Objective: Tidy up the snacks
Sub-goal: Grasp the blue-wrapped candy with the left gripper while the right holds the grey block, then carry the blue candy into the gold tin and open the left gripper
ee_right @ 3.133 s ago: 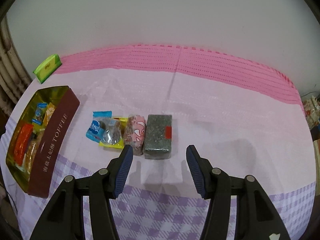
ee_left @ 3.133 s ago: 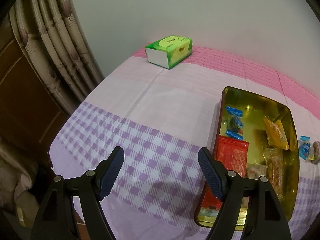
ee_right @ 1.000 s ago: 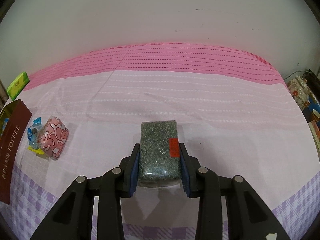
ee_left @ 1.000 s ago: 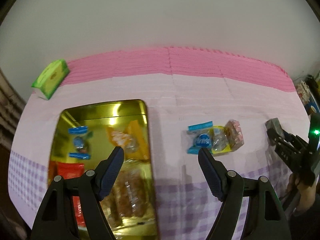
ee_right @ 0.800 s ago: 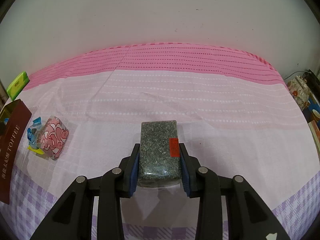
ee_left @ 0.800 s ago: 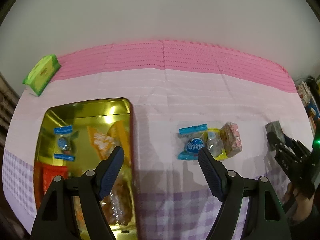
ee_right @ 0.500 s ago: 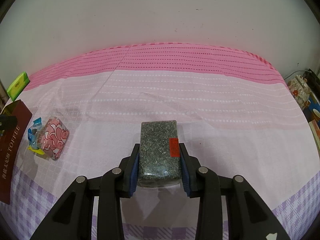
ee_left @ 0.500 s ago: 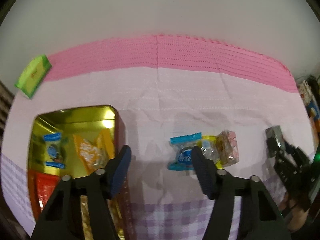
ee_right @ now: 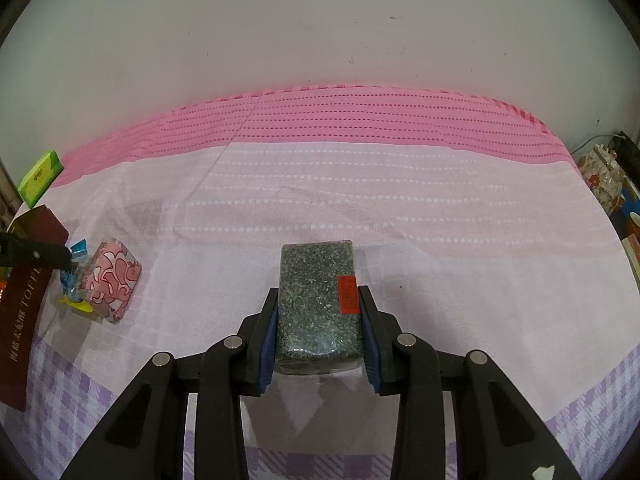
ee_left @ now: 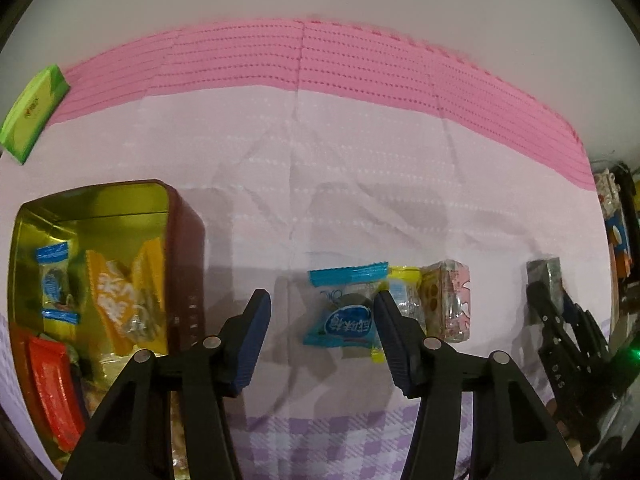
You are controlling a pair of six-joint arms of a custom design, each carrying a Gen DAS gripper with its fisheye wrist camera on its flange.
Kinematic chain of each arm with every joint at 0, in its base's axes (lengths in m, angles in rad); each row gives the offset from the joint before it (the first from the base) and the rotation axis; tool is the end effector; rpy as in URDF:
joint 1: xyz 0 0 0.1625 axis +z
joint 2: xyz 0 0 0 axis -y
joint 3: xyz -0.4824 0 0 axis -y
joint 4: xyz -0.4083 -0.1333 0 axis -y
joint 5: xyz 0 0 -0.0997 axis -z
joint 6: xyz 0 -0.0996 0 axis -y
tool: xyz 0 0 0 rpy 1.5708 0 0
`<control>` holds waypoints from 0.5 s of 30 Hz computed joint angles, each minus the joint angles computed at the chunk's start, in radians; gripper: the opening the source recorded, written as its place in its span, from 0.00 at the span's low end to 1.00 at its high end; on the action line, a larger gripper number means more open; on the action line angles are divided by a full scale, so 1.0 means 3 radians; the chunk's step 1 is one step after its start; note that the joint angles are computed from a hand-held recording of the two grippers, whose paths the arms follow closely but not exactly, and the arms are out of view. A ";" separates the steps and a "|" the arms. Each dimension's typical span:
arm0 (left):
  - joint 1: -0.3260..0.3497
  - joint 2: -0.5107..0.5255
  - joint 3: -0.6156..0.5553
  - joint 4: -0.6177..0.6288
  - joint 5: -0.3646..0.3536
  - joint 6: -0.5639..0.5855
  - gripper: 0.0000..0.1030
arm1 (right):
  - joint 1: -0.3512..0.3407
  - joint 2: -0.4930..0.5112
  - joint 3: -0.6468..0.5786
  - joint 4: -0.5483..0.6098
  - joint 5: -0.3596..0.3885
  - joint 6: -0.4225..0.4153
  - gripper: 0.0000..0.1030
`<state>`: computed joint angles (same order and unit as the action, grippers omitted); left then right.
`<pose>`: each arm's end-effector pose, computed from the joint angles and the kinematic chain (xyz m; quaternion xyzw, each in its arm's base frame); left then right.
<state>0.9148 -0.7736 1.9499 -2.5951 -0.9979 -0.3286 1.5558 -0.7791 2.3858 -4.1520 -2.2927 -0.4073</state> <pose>-0.2102 -0.5801 0.0248 0.1770 0.9402 -0.0690 0.2827 0.0608 -0.4474 0.1339 -0.0011 -0.8431 0.3629 0.3969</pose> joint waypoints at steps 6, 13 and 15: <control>0.0017 0.0101 -0.0073 0.0045 0.0057 -0.0004 0.48 | -0.0008 -0.0005 0.0005 -0.0002 0.0017 0.0006 0.33; 0.0011 0.0091 -0.0006 -0.0027 0.0117 0.0048 0.37 | -0.0009 -0.0006 0.0007 -0.0001 0.0019 0.0005 0.33; 0.0001 0.0064 0.0034 -0.0041 0.0121 0.0070 0.36 | -0.0009 -0.0006 0.0007 -0.0001 0.0019 0.0005 0.33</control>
<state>0.9151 -0.7543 1.9603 -2.6075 -0.9615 -0.3074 1.5531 -0.7810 2.3878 -4.1524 -2.2871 -0.4057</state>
